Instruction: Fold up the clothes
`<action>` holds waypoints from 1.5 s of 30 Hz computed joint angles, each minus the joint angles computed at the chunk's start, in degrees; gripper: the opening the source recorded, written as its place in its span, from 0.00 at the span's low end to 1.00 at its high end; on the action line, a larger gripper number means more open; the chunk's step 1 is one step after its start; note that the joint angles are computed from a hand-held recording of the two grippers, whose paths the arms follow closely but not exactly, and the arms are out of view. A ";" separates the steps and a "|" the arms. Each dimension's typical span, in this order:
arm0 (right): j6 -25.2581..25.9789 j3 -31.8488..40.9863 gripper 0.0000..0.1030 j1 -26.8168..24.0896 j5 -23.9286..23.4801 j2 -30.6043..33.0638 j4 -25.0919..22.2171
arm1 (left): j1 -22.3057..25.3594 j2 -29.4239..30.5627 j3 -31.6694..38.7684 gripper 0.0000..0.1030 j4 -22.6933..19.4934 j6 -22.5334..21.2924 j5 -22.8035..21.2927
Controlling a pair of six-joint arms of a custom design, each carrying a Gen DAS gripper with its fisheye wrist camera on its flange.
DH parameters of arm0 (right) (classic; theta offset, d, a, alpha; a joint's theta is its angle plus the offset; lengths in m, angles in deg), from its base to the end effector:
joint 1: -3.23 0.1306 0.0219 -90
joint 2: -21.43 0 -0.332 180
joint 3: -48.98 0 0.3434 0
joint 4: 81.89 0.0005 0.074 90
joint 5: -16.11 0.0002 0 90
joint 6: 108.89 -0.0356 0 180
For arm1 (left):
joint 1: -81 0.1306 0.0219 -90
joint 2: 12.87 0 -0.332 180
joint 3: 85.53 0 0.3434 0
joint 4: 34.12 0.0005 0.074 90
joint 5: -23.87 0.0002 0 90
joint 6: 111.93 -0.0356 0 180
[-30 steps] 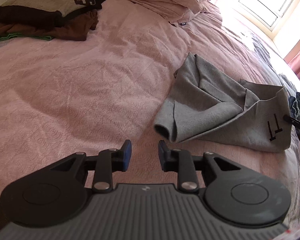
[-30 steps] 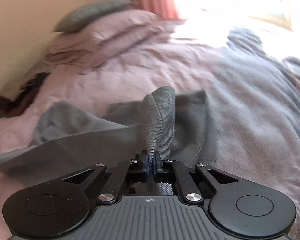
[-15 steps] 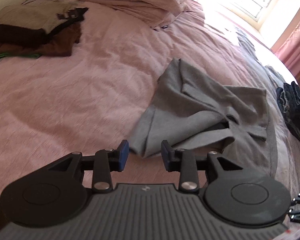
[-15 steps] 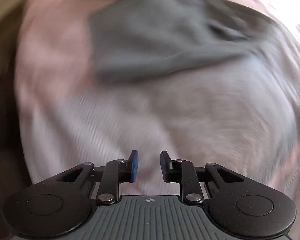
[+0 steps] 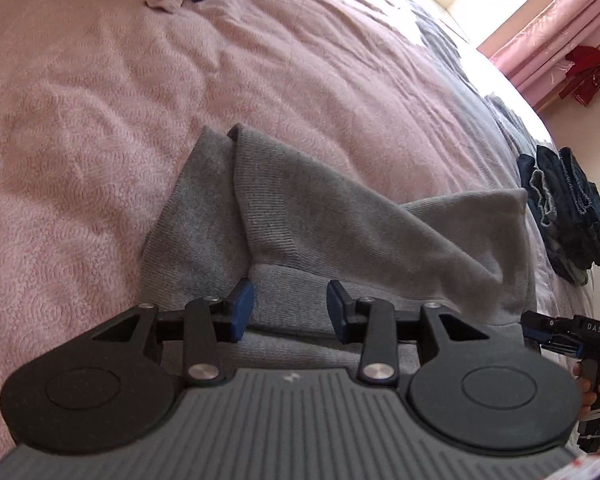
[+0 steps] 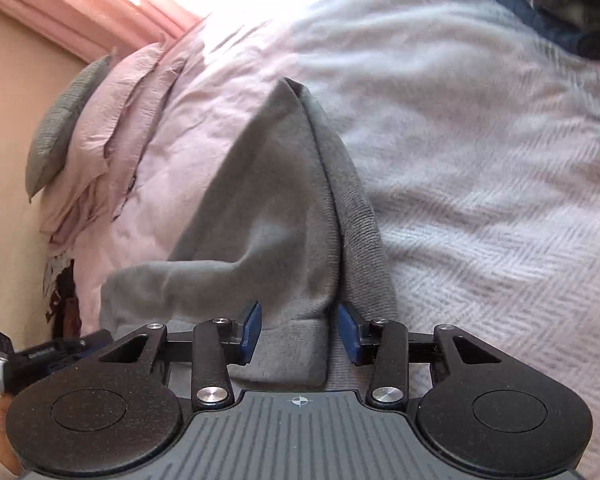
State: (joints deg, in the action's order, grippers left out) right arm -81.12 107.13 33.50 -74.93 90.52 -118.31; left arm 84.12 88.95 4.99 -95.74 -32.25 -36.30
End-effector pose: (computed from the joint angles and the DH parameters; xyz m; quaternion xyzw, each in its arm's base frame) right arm 0.2717 0.1587 0.2948 0.2533 0.8964 0.2685 0.2453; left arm 0.4576 0.0067 0.2880 0.0981 0.9513 -0.2360 0.1723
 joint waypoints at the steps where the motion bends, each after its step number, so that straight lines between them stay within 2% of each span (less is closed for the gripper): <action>1: -1.27 -0.87 0.38 -0.39 -1.52 0.10 0.94 | 0.06 0.52 0.14 0.34 -0.04 -0.36 0.26; 2: -2.31 -1.92 0.38 -1.05 -3.42 0.00 2.07 | 0.30 1.19 0.64 0.36 -0.79 -1.51 0.94; 3: -3.23 -2.92 0.36 -1.18 -4.77 -0.47 3.51 | 0.34 1.71 1.35 0.33 -1.92 -2.97 1.10; 4: -3.29 -2.90 0.19 -1.04 -4.46 -0.54 3.40 | 0.20 2.18 2.44 0.19 -3.39 -4.47 0.45; 5: -1.98 -1.90 0.13 -0.88 -3.37 -0.47 1.52 | 0.19 2.96 4.14 0.09 -5.60 -5.91 0.23; 7: -0.63 -0.55 0.12 -2.12 -6.36 -0.96 0.48 | 0.85 5.12 8.43 0.07 -10.64 -7.43 2.39; 9: 2.35 2.76 0.11 -3.57 -8.60 -0.40 -0.56 | 0.75 7.40 13.23 0.07 -15.02 -8.86 2.07; 11: 6.05 7.73 0.12 -5.15 -10.12 2.00 -4.51 | 0.60 9.36 15.76 0.12 -16.48 -7.23 0.84; 13: 6.44 10.24 0.12 -6.53 -12.34 4.51 -6.22 | 1.29 11.94 17.28 0.38 -17.74 -4.92 2.36; 15: 5.05 10.92 0.16 -7.26 -13.11 6.50 -7.73 | 2.15 12.95 16.25 0.41 -16.96 -1.62 5.34; 17: 1.94 9.30 0.23 -7.01 -13.78 6.91 -7.19 | 2.14 12.13 13.35 0.36 -13.84 -0.38 5.89; 19: 0.77 8.55 0.23 -5.96 -12.73 8.10 -8.13 | 1.96 11.21 11.42 0.17 -12.20 -1.02 5.53; 20: 0.62 7.62 0.22 -5.34 -11.87 8.01 -7.40 | 1.67 10.68 11.07 0.16 -11.85 -1.62 4.58; 21: 0.29 6.72 0.18 -4.96 -11.00 7.44 -6.24 | 1.53 10.28 11.13 0.08 -11.80 -2.53 4.38; 22: 0.36 6.19 0.13 -5.21 -11.60 6.93 -5.33 | 1.52 10.28 12.16 0.06 -12.86 -3.53 5.12; 25: 2.23 7.92 0.10 -7.59 -14.81 5.61 -4.47 | 0.86 10.18 17.82 0.05 -14.98 -3.95 9.25; 27: 4.49 11.52 0.10 -9.72 -15.52 5.40 -3.70 | -0.70 10.88 24.06 0.05 -13.44 -3.88 11.20; 28: 5.83 13.87 0.10 -10.95 -15.54 6.04 -3.07 | -1.81 11.90 28.09 0.05 -11.66 -2.13 11.91; 30: 8.20 20.26 0.10 -14.00 -14.98 9.32 -1.16 | -4.19 17.93 40.35 0.05 -8.62 3.93 11.35; 32: 7.16 25.54 0.10 -16.28 -10.52 13.73 4.39 | -6.38 23.28 50.08 0.06 -1.03 11.07 9.22; 33: 5.30 27.33 0.11 -17.00 -6.20 15.80 8.05 | -7.49 26.87 56.20 0.10 0.57 15.06 6.99; 34: 3.80 28.81 0.14 -17.52 -1.86 17.71 10.63 | -8.20 31.07 63.40 0.26 -0.21 18.88 4.82; 35: 1.78 31.11 0.30 -17.65 3.31 20.01 10.72 | -8.68 33.61 67.72 0.37 -0.82 21.56 1.72; 36: -0.18 33.45 0.45 -17.91 5.81 21.74 7.93 | -8.86 34.47 69.16 0.42 -1.29 23.05 -1.30; 37: -1.48 34.57 0.64 -18.17 6.22 22.41 5.00 | -8.34 33.77 67.72 0.41 -1.78 22.91 -2.69; 38: -2.21 33.88 0.65 -17.86 6.64 21.69 2.93 | -7.28 31.61 63.40 0.41 -1.44 21.10 -1.65; 39: -0.79 30.92 0.64 -17.38 5.95 19.58 3.60 | -6.17 27.99 56.20 0.42 0.21 18.42 -1.22; 40: 2.05 27.15 0.64 -16.61 5.21 16.58 3.66 | -4.72 24.31 49.00 0.42 -0.03 14.09 -1.81; 42: 6.08 20.86 0.65 -12.58 8.48 10.53 -1.97 | -1.60 17.16 34.60 0.42 -1.02 5.17 -3.71; 44: 4.51 12.99 0.64 -5.78 11.73 2.83 -8.14 | 2.67 10.03 20.41 0.42 -3.35 -2.36 -4.93; 45: 0.70 9.50 0.65 -0.98 13.70 -0.55 -11.69 | 5.01 6.99 14.49 0.42 -5.60 -5.49 -5.92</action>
